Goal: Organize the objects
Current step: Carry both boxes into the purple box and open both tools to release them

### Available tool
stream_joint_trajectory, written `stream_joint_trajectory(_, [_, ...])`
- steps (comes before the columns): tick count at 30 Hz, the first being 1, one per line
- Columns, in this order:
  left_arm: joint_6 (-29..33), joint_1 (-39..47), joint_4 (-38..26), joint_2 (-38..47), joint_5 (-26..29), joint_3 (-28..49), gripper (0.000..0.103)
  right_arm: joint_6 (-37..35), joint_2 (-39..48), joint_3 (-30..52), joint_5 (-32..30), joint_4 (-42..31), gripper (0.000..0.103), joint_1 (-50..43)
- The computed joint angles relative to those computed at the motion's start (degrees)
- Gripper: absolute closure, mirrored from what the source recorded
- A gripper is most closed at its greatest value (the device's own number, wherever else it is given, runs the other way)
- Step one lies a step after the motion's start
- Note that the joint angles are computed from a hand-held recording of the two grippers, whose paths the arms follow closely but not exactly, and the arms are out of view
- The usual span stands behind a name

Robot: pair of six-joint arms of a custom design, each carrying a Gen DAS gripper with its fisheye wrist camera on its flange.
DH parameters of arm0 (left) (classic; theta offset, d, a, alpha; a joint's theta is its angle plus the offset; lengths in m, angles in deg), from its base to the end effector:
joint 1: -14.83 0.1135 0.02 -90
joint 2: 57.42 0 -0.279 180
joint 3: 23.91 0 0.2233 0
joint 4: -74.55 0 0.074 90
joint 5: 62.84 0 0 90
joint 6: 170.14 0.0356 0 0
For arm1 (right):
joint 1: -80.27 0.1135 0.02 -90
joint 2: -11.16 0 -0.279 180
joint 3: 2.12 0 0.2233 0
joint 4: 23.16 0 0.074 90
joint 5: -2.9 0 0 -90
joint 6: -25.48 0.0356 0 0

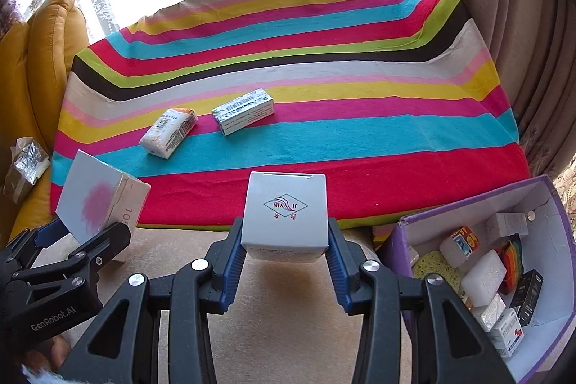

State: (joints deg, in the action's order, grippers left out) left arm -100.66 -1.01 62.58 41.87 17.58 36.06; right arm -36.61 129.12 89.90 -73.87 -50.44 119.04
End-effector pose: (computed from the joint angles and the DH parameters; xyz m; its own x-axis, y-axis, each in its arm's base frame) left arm 0.2960 -0.0778 0.1622 -0.7623 -0.1430 -0.6312 -0.1048 0.9897 -0.0976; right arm 0.3300 0.2546 0.1752 -0.7872 -0.0478 -0.6149 -0.1520 0.9813 0.1183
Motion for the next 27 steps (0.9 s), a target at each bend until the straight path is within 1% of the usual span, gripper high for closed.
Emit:
stream_joint_trajectory(13, [-2.0, -8.5, -1.5, 2.1, -2.3, 3.8, 0.009, -1.7, -8.7, -13.7, -0.1, 4.4, 0.06, -6.1])
stream_joint_trajectory(21, [-2.7, -12.7, -2.9, 3.8, -3.1, 7.0, 0.009, -2.4, -14.7, -23.0, -0.8, 6.5, 0.06, -12.7])
stream_joint_trajectory(27, [-2.8, -16.8, -3.9, 6.1, -3.1, 10.4, 0.009, -4.7, -19.4, -27.4, 0.5, 6.5, 0.06, -17.6])
